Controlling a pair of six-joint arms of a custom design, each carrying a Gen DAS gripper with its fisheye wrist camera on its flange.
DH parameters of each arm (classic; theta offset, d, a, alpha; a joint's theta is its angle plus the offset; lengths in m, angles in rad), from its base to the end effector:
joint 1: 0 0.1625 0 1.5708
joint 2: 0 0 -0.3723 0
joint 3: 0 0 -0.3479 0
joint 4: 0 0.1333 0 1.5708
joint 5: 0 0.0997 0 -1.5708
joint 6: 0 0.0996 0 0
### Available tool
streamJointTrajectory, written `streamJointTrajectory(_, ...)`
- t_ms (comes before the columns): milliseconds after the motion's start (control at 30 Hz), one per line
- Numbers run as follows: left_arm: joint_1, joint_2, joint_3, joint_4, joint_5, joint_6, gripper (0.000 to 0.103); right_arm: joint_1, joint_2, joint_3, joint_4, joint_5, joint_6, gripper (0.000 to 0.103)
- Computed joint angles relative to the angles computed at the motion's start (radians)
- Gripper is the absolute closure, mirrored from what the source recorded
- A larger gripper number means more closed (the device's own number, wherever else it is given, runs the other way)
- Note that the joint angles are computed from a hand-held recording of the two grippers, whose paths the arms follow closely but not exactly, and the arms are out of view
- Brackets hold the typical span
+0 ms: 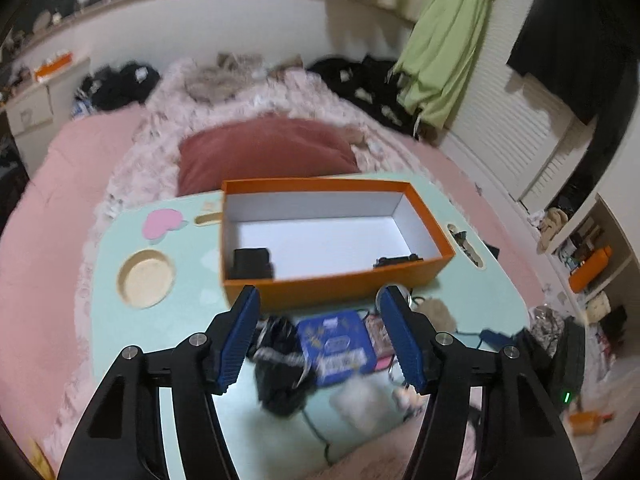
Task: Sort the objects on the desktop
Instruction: 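Reach the left tool into the box and grasp the black rectangular case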
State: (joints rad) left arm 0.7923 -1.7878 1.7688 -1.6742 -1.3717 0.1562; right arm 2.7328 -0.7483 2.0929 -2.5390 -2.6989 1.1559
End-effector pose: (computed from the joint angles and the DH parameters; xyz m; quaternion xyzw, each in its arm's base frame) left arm -0.1569 -0.3770 0.4479 0.4420 0.8894 -0.0883 0.0758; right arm 0.4099 -0.1304 0.0004 0.1026 -0.8299 0.4180 0.3551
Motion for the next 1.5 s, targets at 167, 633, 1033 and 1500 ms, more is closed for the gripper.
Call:
streamJointTrajectory(167,-0.025,0.162,-0.063,0.056,0.106,-0.066,0.060,0.000,0.001,0.001,-0.004,-0.001,-0.001,0.000)
streamJointTrajectory(633,-0.026,0.395,-0.131,0.228,0.219,-0.208,0.062,-0.002,0.001,-0.005,-0.002,-0.003,-0.007,0.000)
streamJointTrajectory(1033,-0.081,0.323,-0.153,0.191,0.238,-0.159,0.062,-0.009,0.006,-0.015,-0.009,-0.008,-0.018,0.000)
streamJointTrajectory(1500,-0.004,0.398,-0.083,0.191,0.326,-0.178,0.053,-0.005,0.008,-0.015,-0.005,-0.010,-0.010,0.000)
